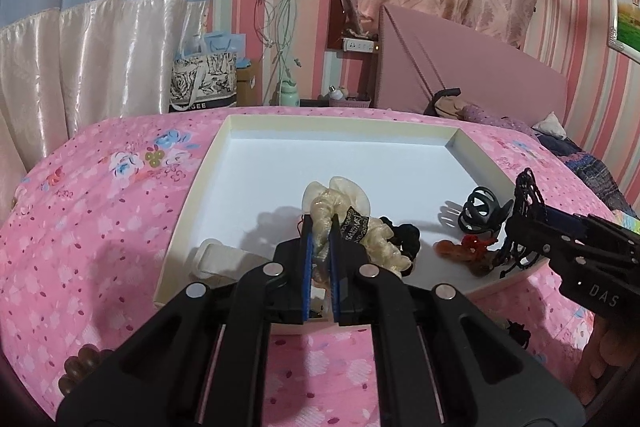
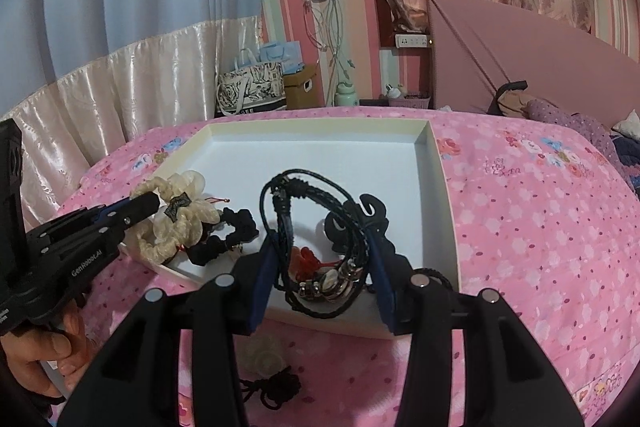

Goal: Organize jewelry
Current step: 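Lower both items into the tray and open both grippers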

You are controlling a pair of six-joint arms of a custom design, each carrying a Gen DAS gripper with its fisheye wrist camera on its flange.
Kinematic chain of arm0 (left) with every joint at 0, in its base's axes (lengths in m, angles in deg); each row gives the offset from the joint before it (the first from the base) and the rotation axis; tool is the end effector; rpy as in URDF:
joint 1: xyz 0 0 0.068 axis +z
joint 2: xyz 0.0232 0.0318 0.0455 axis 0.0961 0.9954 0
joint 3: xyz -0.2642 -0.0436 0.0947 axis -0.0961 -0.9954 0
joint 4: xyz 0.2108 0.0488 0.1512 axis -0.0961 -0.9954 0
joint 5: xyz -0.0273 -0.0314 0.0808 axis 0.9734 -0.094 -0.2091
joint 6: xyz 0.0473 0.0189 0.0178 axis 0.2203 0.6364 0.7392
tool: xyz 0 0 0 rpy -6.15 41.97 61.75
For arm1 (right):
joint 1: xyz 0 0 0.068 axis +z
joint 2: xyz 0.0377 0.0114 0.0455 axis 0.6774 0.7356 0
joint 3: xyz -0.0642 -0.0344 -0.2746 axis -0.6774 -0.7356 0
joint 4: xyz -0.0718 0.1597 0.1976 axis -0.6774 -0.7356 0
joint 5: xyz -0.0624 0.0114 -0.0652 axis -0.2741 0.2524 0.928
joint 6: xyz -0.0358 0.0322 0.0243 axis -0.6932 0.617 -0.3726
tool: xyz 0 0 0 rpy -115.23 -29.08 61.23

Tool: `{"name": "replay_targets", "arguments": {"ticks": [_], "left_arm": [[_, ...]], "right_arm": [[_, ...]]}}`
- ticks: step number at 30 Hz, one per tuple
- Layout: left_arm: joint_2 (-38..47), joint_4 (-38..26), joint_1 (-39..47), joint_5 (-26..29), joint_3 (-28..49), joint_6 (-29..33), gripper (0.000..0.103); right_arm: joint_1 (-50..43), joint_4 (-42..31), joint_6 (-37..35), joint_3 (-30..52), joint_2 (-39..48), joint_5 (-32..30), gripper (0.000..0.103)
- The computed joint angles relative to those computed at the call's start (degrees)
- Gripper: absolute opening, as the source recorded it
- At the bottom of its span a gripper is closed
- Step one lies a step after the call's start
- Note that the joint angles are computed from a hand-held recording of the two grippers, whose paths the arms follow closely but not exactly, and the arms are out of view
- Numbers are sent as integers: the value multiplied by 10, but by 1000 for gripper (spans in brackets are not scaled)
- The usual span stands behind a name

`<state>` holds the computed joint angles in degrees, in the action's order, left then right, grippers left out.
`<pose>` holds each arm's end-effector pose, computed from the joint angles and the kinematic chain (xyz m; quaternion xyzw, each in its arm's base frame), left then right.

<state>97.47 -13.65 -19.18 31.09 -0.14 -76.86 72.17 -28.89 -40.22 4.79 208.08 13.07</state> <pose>0.3309 -0.1454 0.0745 0.0586 0.8760 -0.0764 0.4727 0.2948 0.1572 0.0446 -0.0275 0.8626 0.1018 0.4948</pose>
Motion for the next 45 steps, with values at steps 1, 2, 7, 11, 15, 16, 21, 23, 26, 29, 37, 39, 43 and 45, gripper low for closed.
{"name": "replay_targets", "arguments": {"ticks": [1,2,7,11,15,16,21,23,26,29,37,39,43,45], "left_arm": [[2,-4,0,-1,3,0,5],[3,-7,-1,-1,5,1,5],[8,-24,-4,-2,16,5,5],[12,-38,-4,0,25,5,5],[13,-46,-5,-1,30,6,5],[14,-51,-6,-2,36,6,6],[17,-63,-6,-2,45,5,6],[18,-65,-6,-2,47,5,6],[21,-70,-6,-2,52,4,6],[24,-79,-7,-1,58,4,7],[24,-79,-8,-3,56,4,7],[24,-78,-7,-3,55,3,7],[22,-81,-8,-4,54,2,7],[20,-80,-8,-4,51,2,7]], "right_arm": [[0,-1,1,0,1,0,44],[-1,-1,2,0,2,-2,44],[-3,-1,6,0,2,-5,45],[-2,-6,6,3,4,-5,45],[-2,-6,6,4,6,-6,45],[-2,-6,6,4,6,-5,45],[-3,-9,6,7,10,-4,45],[-3,-10,7,8,11,-4,45],[-2,-12,8,11,14,-3,45],[-1,-16,8,13,16,-1,46],[-1,-17,9,14,17,-2,46],[-1,-17,9,14,18,-2,46],[-1,-18,9,14,17,-2,46],[-1,-16,10,14,18,-1,46]]}}
